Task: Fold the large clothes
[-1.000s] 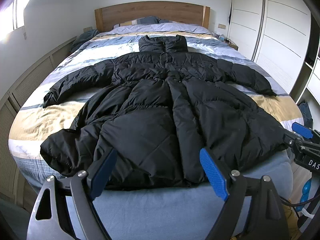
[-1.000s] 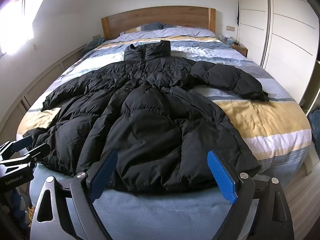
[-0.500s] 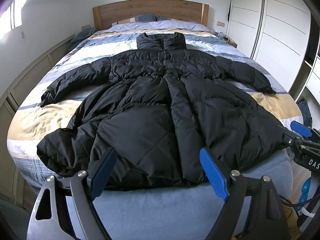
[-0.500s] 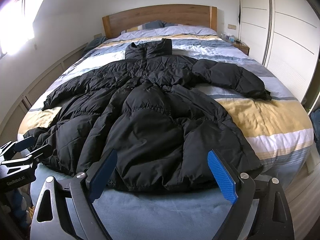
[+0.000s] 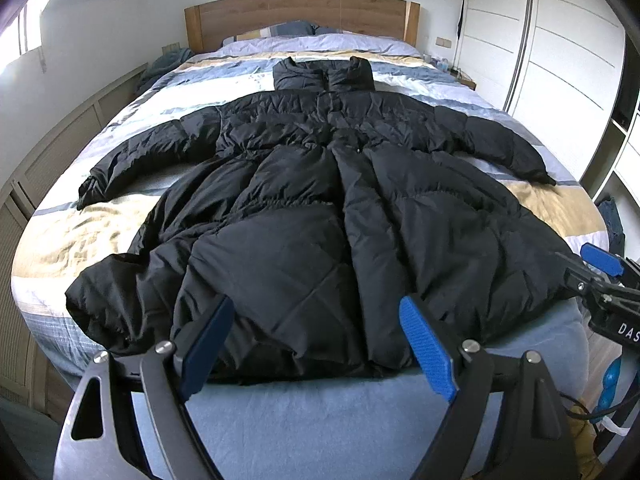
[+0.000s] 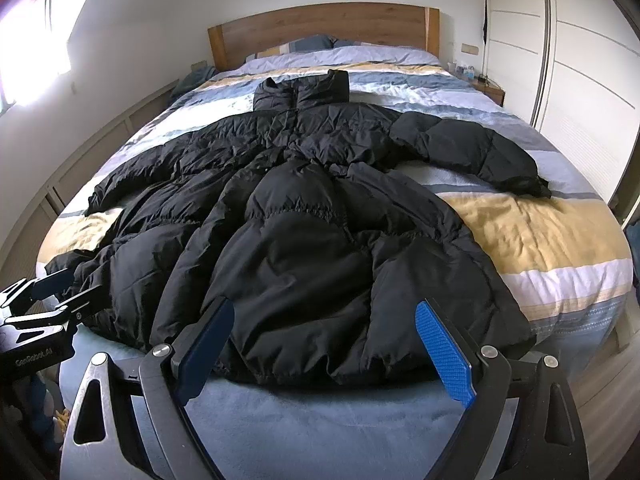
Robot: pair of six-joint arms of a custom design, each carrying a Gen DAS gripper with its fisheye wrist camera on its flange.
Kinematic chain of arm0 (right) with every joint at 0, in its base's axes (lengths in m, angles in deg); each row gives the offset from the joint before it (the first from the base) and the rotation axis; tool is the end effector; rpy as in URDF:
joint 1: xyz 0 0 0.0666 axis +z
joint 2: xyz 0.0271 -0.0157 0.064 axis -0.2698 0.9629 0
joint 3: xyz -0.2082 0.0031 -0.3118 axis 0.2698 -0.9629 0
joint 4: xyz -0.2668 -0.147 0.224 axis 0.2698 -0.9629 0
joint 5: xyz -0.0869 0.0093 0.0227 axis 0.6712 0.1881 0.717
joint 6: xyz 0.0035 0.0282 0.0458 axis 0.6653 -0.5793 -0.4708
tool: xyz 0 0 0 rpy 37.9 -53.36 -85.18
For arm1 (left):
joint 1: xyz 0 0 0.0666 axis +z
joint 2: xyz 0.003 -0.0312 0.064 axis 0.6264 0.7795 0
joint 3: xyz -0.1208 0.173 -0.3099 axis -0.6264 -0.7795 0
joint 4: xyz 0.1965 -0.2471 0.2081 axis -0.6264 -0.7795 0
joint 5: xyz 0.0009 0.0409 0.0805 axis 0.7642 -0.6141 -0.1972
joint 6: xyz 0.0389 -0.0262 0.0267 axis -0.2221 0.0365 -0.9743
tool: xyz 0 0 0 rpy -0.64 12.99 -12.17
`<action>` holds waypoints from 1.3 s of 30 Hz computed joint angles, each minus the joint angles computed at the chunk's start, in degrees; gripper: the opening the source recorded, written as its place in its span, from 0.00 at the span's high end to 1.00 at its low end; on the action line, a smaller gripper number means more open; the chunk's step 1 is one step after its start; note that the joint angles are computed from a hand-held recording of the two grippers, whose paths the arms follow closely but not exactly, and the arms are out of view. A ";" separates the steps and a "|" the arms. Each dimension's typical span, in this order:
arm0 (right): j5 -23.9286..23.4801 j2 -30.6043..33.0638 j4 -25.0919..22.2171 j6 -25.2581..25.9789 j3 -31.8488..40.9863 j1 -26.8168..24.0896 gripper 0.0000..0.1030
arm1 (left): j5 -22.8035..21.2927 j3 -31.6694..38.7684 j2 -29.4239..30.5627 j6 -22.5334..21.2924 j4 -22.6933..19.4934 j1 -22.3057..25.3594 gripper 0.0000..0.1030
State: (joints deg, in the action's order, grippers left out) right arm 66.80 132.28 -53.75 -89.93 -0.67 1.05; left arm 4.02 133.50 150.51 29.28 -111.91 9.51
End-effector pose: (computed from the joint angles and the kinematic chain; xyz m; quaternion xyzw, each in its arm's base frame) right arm 0.3476 0.0915 0.4689 0.1612 0.9166 -0.0150 0.3655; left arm 0.4112 -0.2292 0.5245 0.2052 0.9177 -0.0766 0.3314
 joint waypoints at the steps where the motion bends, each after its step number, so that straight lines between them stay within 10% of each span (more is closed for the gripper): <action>1: -0.11 0.03 -0.01 -0.06 -0.05 -0.10 0.11 | -0.01 0.05 -0.01 0.16 -0.25 -0.10 0.17; 21: -3.34 2.52 0.58 0.93 1.93 -4.23 0.11 | 1.11 8.30 7.08 -0.24 -2.90 3.38 0.17; 39: -5.27 8.18 2.23 6.07 14.71 -11.12 0.11 | -2.48 45.72 24.74 -4.12 -13.65 4.29 0.17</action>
